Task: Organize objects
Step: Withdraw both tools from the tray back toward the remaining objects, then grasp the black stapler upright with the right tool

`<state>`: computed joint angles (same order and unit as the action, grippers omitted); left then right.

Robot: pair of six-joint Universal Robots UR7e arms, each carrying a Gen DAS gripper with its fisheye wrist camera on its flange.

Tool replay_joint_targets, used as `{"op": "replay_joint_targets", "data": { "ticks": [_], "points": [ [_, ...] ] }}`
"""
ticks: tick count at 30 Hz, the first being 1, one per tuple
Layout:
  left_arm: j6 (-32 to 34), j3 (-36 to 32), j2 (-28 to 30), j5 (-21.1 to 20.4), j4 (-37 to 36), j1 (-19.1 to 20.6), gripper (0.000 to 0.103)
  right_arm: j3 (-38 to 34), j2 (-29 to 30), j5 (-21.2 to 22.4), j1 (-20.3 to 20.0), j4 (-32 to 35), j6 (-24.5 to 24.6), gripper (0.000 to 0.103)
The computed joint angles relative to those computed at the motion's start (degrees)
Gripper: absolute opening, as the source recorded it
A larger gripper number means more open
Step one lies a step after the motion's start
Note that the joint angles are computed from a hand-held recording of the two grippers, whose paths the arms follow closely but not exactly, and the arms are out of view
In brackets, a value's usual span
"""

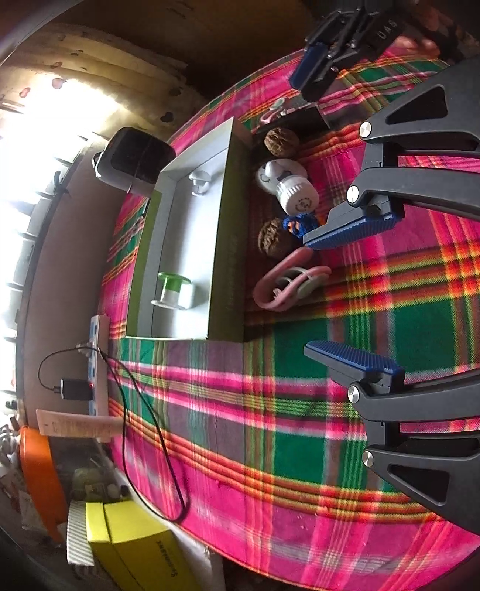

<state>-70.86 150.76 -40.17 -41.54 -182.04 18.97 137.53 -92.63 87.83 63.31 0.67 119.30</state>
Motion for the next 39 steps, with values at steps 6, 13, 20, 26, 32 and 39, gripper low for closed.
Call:
{"op": "replay_joint_targets", "data": {
  "ticks": [6,13,20,26,32,39],
  "points": [
    [1.3,-0.7,0.6,-0.4,0.2,1.2,0.051,-0.8,2.0,1.3,0.8,0.0,0.3,0.042],
    [1.3,-0.6,-0.5,0.0,2.1,1.7,0.051,-2.5,5.5,4.6,2.9,-0.6,1.7,0.042],
    [0.8,-0.4,-1.7,0.7,3.6,2.5,0.051,-3.8,7.2,6.9,3.7,-0.7,2.8,0.041],
    [0.7,-0.6,-2.1,0.9,4.9,2.7,0.051,-3.9,6.9,6.4,3.1,-0.1,2.4,0.041],
    [-0.9,-0.6,-3.0,1.2,7.0,2.9,0.051,-3.6,6.7,5.7,2.8,0.2,1.6,0.027],
    [-1.8,-0.1,-3.6,1.1,7.8,2.6,0.051,-3.2,5.2,4.4,1.3,1.7,0.5,0.024]
  ]
}}
